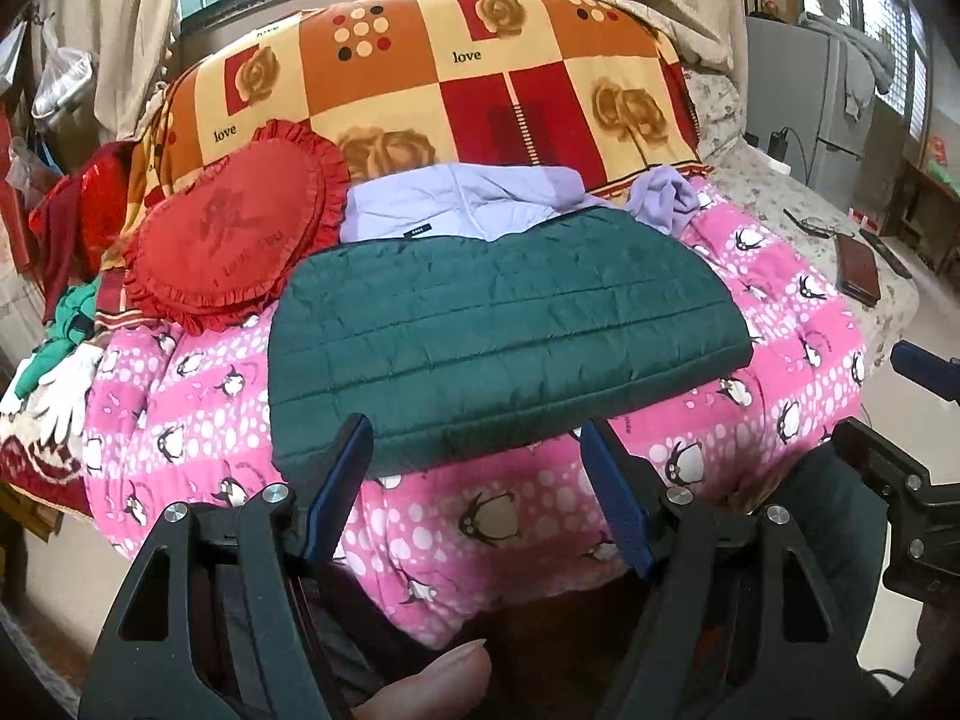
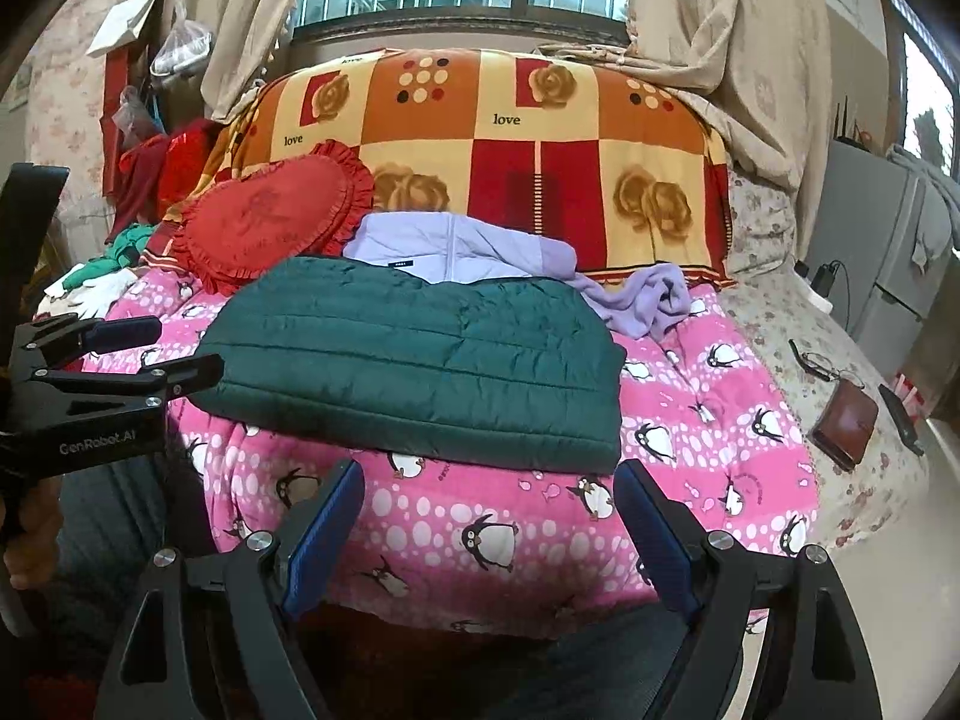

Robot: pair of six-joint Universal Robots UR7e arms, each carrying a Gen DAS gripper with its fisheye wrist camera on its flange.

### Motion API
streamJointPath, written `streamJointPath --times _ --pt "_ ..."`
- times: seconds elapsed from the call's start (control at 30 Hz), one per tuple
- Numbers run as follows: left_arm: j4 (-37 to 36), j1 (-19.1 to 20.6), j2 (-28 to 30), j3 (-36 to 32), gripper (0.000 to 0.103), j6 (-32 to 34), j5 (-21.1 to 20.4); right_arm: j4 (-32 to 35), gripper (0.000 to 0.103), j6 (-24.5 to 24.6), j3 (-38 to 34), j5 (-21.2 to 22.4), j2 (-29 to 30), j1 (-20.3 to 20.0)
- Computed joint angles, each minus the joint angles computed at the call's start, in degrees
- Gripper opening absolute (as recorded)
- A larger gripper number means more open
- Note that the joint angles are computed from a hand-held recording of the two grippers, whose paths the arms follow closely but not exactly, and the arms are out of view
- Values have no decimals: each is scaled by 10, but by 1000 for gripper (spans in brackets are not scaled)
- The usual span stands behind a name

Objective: Fold large clothes

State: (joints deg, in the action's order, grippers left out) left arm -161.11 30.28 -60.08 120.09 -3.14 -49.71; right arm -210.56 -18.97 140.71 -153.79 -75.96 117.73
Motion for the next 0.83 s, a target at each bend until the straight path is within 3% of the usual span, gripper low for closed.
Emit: streamJointPath --times 0.83 --pt "-11 -1 1 2 72 11 5 22 83 23 0 -4 -3 8"
